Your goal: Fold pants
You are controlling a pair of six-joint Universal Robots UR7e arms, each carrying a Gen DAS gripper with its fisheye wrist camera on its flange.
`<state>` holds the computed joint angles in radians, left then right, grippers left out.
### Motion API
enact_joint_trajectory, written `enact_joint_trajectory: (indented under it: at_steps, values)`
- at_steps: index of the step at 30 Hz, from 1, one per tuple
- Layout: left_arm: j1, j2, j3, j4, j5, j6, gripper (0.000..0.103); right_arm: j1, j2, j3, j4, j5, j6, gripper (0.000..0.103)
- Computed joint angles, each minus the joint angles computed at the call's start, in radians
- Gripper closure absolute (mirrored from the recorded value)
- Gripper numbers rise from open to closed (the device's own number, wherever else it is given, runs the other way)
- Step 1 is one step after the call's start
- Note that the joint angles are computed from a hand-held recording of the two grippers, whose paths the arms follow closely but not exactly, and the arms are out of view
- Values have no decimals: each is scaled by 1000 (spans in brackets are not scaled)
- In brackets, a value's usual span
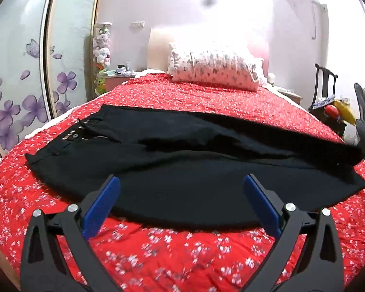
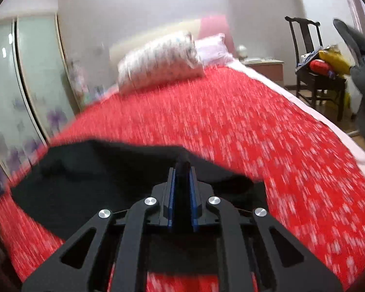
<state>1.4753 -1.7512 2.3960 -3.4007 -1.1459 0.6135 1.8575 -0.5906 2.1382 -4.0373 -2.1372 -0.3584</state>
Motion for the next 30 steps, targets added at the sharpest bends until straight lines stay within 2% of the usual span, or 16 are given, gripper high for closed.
enact_joint_trajectory:
  at_steps: [2, 3, 6, 8, 9, 10, 12, 13, 15, 17, 19, 20, 24, 30]
  values:
    - [5, -38, 6, 34, -9, -15, 2, 17, 22, -17, 89, -96, 25, 92]
    - [7, -54, 10, 47, -11, -23, 2, 25, 24, -26, 181, -150, 63, 92]
    - [19, -93, 12, 78, -23, -37, 2, 48, 22, -26, 321, -238, 160, 91]
    - [31, -108, 7, 94, -25, -41, 2, 67, 4, -4, 349, -256, 246, 85]
    - [39, -114, 2, 108, -28, -48, 2, 69, -17, 18, 361, -241, 308, 82]
    - [48, -120, -3, 125, -34, -59, 2, 68, -46, 47, 351, -195, 396, 82]
    - [75, -127, -24, 177, -62, -96, 2, 50, -82, 105, 273, -63, 523, 82]
    - [89, -125, -34, 199, -77, -115, 2, 32, -87, 128, 206, 37, 607, 82]
    - [121, -122, -59, 257, -121, -164, 2, 1, -70, 142, 107, 164, 731, 82]
    - [153, -116, -73, 282, -173, -198, 2, -53, -25, 131, 15, 298, 914, 82]
    - [176, -121, -74, 292, -201, -207, 2, -69, 3, 96, 25, 306, 1019, 82]
    - [186, -124, -79, 314, -209, -199, 2, -69, 11, 78, 53, 281, 1051, 82]
    - [192, -126, -77, 324, -188, -143, 2, -86, 62, 21, 77, 250, 1185, 82]
    - [215, -117, -73, 298, -191, -109, 2, -107, 112, -10, -10, 238, 1220, 82]
